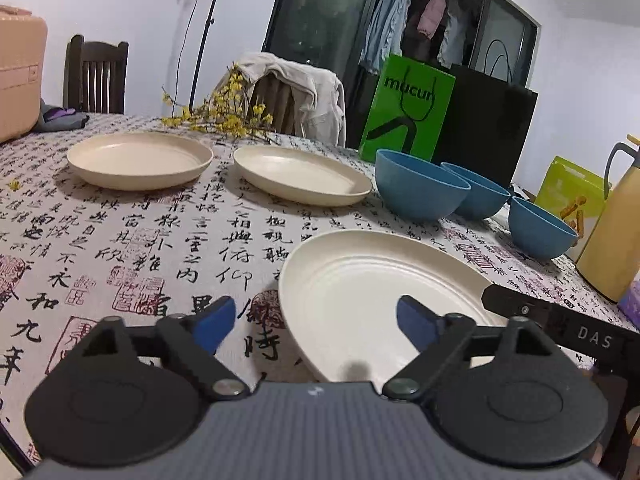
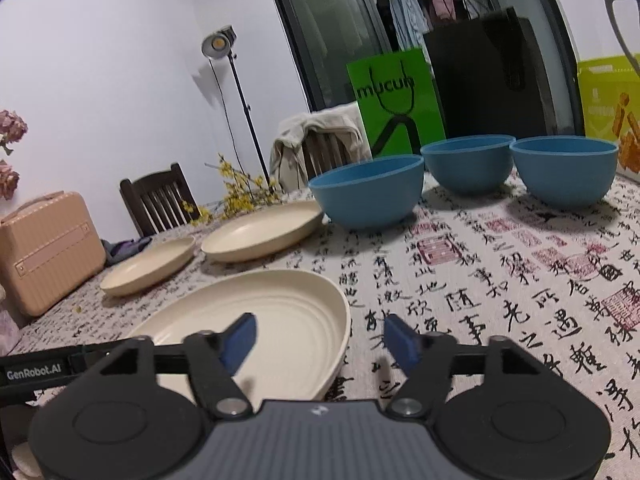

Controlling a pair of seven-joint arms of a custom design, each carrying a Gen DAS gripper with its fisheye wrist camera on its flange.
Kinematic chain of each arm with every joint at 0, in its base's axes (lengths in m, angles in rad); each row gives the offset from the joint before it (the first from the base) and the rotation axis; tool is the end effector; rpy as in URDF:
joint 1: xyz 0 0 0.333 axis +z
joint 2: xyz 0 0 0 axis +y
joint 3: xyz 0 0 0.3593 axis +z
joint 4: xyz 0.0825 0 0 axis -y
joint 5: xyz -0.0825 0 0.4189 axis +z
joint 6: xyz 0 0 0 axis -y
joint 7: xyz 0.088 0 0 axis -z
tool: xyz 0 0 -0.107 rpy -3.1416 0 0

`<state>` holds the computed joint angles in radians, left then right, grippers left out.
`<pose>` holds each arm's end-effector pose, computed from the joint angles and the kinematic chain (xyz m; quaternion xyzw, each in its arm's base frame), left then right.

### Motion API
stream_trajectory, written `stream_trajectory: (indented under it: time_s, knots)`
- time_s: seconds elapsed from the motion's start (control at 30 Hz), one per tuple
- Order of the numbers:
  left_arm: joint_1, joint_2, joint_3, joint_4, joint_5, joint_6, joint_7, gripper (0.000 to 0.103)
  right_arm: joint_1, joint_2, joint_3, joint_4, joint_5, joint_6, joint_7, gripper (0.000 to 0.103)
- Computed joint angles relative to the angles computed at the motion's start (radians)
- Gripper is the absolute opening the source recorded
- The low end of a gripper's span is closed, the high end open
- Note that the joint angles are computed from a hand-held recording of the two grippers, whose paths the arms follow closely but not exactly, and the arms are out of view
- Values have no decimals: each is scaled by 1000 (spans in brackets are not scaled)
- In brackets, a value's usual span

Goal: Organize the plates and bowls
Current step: 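Lower the cream plate onto the table and open both grippers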

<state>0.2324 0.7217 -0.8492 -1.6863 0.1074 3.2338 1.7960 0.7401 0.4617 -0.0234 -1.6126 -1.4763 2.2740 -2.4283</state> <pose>0.7076 -0.3157 0.4276 -0.4284 0.7356 -0.5064 0.1374 0.5866 0.4821 0.4206 -0.3843 0.7320 -0.3737 0.4205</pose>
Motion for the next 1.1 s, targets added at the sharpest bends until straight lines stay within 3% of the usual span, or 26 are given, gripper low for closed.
stream_trajectory:
  time_s: [0.1, 0.2, 0.27, 0.83, 1.1]
  knots:
    - [27, 19, -35, -13, 14, 36, 1, 103, 11, 2, -3, 1, -19, -25, 10, 85]
    - [51, 39, -61, -30, 59, 86, -20, 103, 18, 0, -4, -4, -48, -34, 32, 95]
    - [44, 33, -46, -39, 81, 117, -44, 103, 21, -3, -4, -11, -73, -43, 56, 102]
    - [36, 34, 2, -38, 276, 172, -247, 103, 29, -6, 20, -37, -175, -118, 140, 103]
    - [25, 11, 41, -33, 355, 166, -342, 103, 28, 4, 27, -14, -146, -132, 74, 103]
